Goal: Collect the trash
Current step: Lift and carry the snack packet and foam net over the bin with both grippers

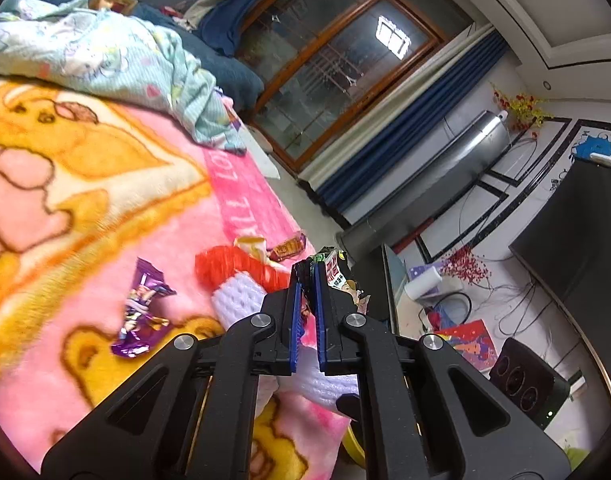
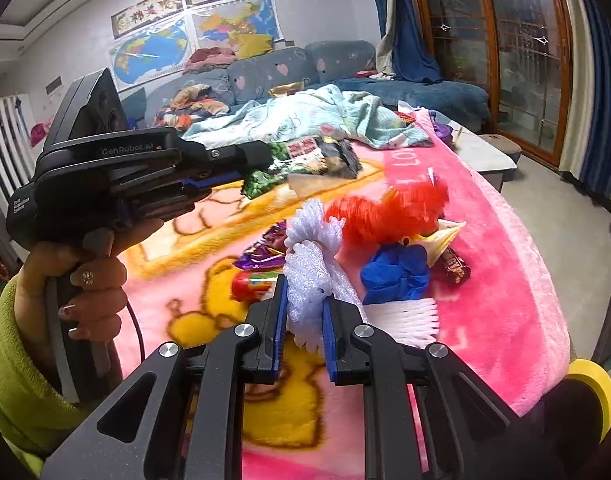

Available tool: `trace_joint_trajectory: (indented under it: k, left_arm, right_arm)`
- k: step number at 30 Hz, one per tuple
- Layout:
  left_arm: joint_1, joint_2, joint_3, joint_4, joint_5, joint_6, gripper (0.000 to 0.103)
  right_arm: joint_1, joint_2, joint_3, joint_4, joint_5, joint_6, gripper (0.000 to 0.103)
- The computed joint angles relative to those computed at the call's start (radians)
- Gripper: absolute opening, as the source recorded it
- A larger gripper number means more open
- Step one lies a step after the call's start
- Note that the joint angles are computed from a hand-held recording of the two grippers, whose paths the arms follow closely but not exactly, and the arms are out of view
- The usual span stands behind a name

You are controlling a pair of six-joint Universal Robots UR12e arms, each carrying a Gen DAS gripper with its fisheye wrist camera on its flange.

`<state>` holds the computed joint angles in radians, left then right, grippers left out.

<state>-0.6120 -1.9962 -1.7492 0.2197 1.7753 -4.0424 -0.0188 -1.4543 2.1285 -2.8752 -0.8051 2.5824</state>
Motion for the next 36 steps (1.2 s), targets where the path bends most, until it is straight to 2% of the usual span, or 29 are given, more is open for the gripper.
trace_joint_trajectory:
  k: [8,23,36]
  left_arm:
    - [-0.009,0.024,-0.025,0.018,0.049,0.004,0.003]
    - [-0.036,0.037,-0.017,0.054,0.102,0.072,0.003]
    - [-0.052,0.027,0.006,0.037,0.086,0.119,0.003]
  right_arm:
    - [-0.009,-0.031,0.009,0.046,0.052,-0.013,0.015]
    - [-0.04,-0.057,0.039,-0.081,0.08,0.084,0.015]
    - [-0.07,-0.065,0.055,-0.194,0.061,0.187,0.015]
